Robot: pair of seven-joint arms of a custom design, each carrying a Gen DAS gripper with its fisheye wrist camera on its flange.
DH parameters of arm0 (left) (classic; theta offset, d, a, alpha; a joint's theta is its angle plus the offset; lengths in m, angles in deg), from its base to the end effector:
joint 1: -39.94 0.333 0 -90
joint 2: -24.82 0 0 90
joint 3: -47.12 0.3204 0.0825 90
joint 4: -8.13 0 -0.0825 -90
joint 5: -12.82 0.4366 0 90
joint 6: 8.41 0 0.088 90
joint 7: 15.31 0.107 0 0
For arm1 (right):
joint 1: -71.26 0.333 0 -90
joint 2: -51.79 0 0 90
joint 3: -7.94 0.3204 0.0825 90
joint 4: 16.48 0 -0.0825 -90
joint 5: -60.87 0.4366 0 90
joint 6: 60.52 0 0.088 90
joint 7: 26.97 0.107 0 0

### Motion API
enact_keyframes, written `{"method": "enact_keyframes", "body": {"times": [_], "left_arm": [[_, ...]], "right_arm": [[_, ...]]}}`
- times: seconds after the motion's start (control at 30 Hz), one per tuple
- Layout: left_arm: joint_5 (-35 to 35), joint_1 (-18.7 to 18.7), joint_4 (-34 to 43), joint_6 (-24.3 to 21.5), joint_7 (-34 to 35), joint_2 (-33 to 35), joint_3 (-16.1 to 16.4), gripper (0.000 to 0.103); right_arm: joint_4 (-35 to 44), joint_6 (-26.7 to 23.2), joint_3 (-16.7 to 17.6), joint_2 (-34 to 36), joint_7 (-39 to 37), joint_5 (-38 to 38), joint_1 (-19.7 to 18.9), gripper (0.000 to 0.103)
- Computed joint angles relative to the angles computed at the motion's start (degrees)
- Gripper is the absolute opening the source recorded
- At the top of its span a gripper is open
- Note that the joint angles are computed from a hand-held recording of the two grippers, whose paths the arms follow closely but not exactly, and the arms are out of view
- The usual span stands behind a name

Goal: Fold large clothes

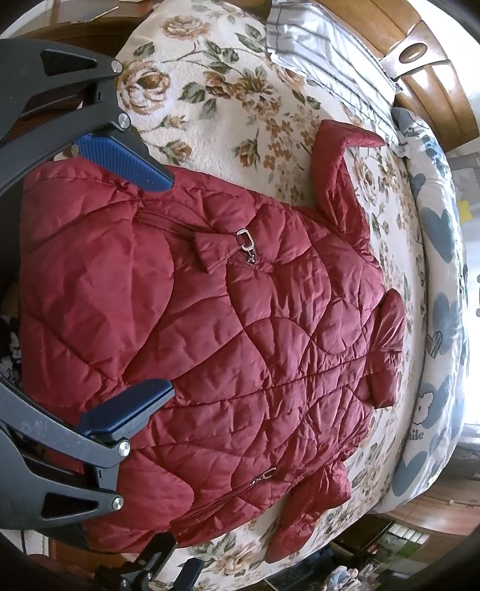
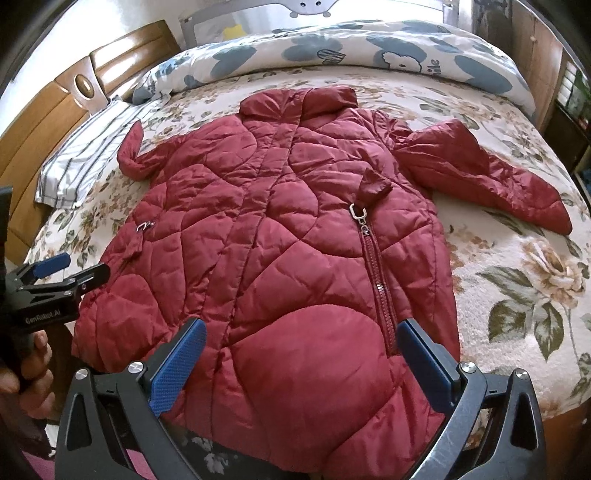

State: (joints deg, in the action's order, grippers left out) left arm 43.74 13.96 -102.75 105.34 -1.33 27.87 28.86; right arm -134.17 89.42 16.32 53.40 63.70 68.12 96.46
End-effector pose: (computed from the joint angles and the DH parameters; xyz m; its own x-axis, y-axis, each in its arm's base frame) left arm 0.4702 -0.4100 0.4488 0.3571 -0.9206 -0.1581 -0.8640 -0.2613 -0.4304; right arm 0.5373 0.3526 0.4620 0.4878 -0.8646 -0.1200 -0.7812 -0.3711 -0.5020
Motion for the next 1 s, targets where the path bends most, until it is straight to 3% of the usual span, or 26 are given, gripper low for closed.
{"method": "enact_keyframes", "body": {"times": [0.07, 0.2, 0.33, 0.5, 0.77, 0.9, 1.0], "left_arm": [[-0.6, 0.5, -1.3, 2.8, -0.8, -0.8, 0.4, 0.102], [0.8, 1.6, -4.1, 9.8, -3.9, -1.9, 0.8, 0.102], [0.9, 2.4, -4.4, 11.6, -4.2, -1.9, 1.1, 0.102], [2.9, 3.1, -4.1, 12.0, -4.9, -1.6, 1.3, 0.102], [4.2, 3.9, -1.6, 10.0, -3.4, 0.7, 2.2, 0.102], [3.5, 4.4, -0.5, 9.9, -2.3, 1.9, 2.8, 0.102], [1.8, 4.9, 0.4, 9.7, -0.9, 3.0, 3.2, 0.102]], "right_arm": [[-0.1, 0.8, -0.2, 0.0, -0.4, 1.2, -0.2, 0.103], [-0.8, 4.6, -0.7, 0.0, 3.4, -4.1, -0.6, 0.103], [-1.0, 7.6, -1.3, 0.3, 3.9, -4.2, -1.5, 0.103], [1.5, 5.3, -1.9, 1.7, 2.1, 0.6, -2.9, 0.103], [4.4, 5.2, -3.7, 4.5, 4.3, -0.1, -4.9, 0.102], [7.3, 5.1, -4.2, 7.8, 2.4, 5.8, -7.4, 0.101], [10.5, 5.1, -5.0, 11.4, 2.6, 9.9, -9.6, 0.091]]}}
